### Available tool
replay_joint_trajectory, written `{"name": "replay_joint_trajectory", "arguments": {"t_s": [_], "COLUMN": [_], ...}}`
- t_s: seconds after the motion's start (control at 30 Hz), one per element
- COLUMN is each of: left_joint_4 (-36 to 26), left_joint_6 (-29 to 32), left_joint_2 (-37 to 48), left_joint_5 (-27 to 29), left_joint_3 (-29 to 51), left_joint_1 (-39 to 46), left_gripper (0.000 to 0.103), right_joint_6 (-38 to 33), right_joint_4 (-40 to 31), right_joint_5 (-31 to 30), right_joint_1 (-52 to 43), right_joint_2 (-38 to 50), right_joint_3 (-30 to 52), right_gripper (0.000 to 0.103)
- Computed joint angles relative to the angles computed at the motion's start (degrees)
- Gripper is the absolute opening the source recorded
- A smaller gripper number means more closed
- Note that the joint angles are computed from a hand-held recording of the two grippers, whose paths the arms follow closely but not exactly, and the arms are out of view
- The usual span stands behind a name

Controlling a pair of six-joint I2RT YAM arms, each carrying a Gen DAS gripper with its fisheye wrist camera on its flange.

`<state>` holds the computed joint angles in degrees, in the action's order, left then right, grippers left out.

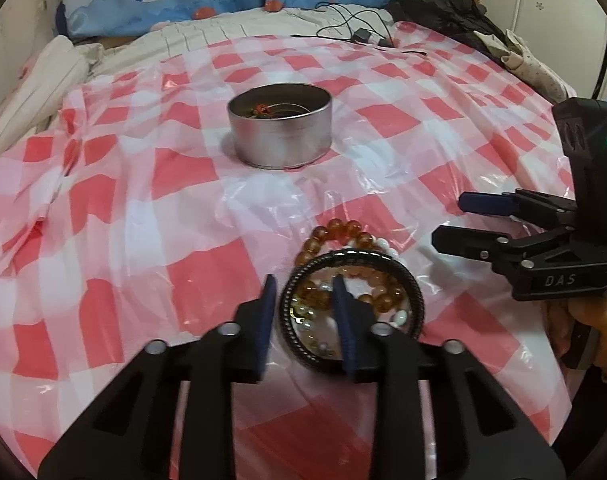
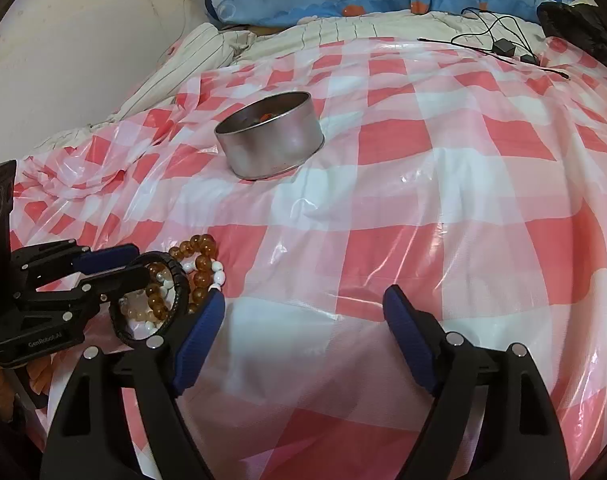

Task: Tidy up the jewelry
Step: 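Grasp the black braided bangle with the left tool while the right tool grasps the amber bead bracelet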

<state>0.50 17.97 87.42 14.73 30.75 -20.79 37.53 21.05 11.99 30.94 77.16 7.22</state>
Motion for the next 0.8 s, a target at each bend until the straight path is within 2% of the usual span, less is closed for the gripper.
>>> {"name": "replay_joint_trajectory", "arguments": {"t_s": [0.1,0.27,0.47,0.63,0.7,0.8], "left_joint_4": [-0.90,-3.49,-4.04,-0.30,0.57,1.22], "left_joint_6": [-0.66,-1.34,-6.38,-12.87,-13.84,-15.29], "left_joint_2": [0.37,1.21,1.36,4.66,6.11,8.69], "left_joint_5": [1.41,6.39,17.23,15.01,12.47,9.78], "left_joint_3": [0.56,2.15,4.59,5.70,6.18,7.47], "left_joint_1": [0.47,2.97,12.16,16.24,16.13,15.04], "left_gripper": [0.007,0.006,0.006,0.006,0.007,0.007], "right_joint_6": [-0.02,0.03,-0.02,1.78,0.19,-3.87], "right_joint_4": [0.01,0.02,-0.24,-1.05,-1.31,-2.27], "right_joint_5": [-0.03,-0.02,0.10,4.47,5.43,5.00], "right_joint_1": [-0.06,-0.02,0.01,4.72,6.75,7.67], "right_joint_2": [0.05,0.02,-0.02,-2.31,-2.79,2.02], "right_joint_3": [0.06,0.03,0.13,0.01,1.18,6.26], "right_gripper": [0.079,0.080,0.080,0.080,0.080,0.080]}}
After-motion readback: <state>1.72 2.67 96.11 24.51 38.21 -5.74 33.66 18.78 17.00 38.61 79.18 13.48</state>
